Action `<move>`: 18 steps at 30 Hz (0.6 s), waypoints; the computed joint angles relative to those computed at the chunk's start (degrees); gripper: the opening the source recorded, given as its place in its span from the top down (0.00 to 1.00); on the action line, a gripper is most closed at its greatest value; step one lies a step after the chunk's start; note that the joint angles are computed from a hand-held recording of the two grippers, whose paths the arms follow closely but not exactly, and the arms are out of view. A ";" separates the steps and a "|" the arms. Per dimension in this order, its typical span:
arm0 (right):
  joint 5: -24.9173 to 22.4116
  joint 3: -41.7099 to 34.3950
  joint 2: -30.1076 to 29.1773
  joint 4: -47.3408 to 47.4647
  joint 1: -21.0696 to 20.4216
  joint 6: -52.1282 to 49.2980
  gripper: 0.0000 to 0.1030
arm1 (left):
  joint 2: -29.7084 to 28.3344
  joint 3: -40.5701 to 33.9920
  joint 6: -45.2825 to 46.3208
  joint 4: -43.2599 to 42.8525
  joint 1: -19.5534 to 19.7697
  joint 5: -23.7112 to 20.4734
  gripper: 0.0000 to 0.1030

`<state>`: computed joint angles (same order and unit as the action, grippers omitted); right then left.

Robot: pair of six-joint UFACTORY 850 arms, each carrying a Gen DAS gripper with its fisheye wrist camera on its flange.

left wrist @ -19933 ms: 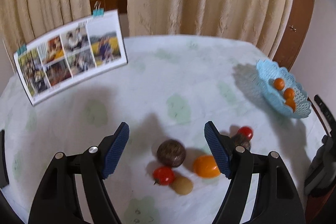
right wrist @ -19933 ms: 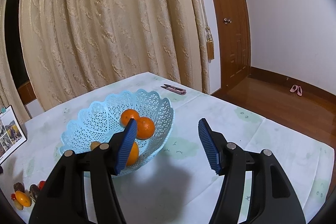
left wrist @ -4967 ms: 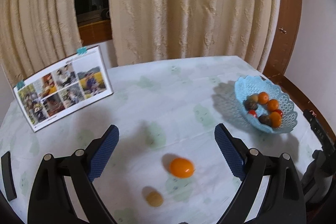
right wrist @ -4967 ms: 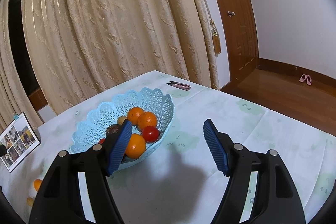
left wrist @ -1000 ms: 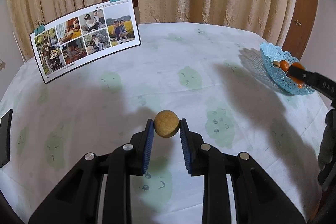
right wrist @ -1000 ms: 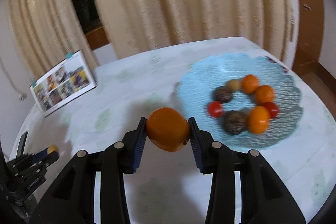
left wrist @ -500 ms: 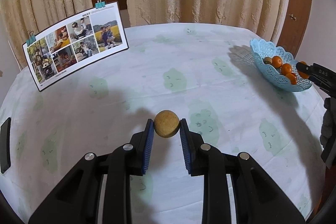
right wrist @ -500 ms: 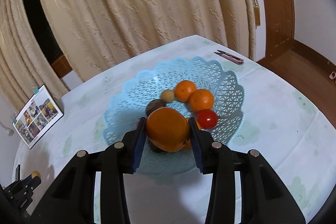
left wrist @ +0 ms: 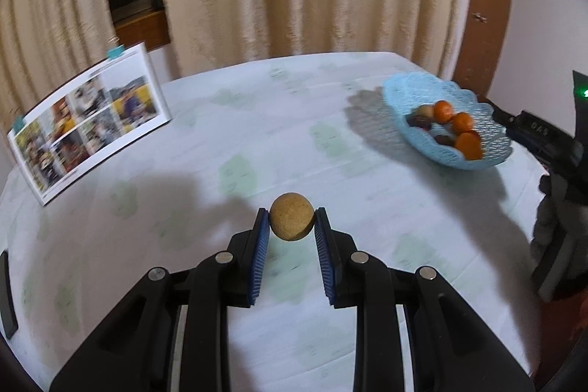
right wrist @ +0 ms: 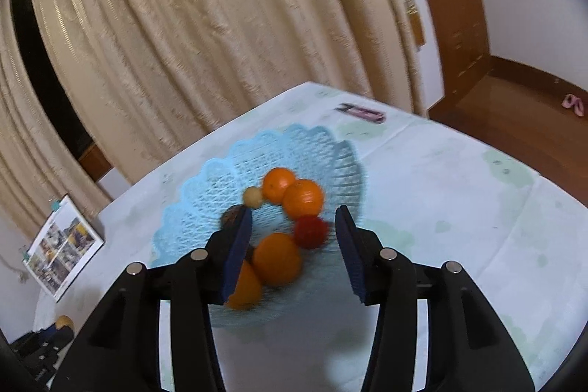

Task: Organize fruits
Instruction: 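Place the orange in the basket with the right tool while the left carries the tan fruit over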

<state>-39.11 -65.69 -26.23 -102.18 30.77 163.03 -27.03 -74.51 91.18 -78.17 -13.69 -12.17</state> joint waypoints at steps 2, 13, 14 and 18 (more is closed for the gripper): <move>-2.04 0.67 0.25 -0.09 0.73 0.58 0.53 | -0.58 -1.25 -1.39 1.59 -0.99 -0.92 0.75; -10.81 1.14 0.47 4.13 3.36 -1.72 0.49 | -4.52 -8.07 -1.15 1.73 -6.03 -3.98 0.75; -11.35 1.22 0.53 4.44 3.47 -1.70 0.49 | -5.05 -8.81 -0.45 1.19 -6.53 -4.35 0.75; -12.69 1.45 0.68 5.44 3.82 -1.42 0.45 | -6.98 -11.36 -0.97 1.87 -8.07 -5.11 0.75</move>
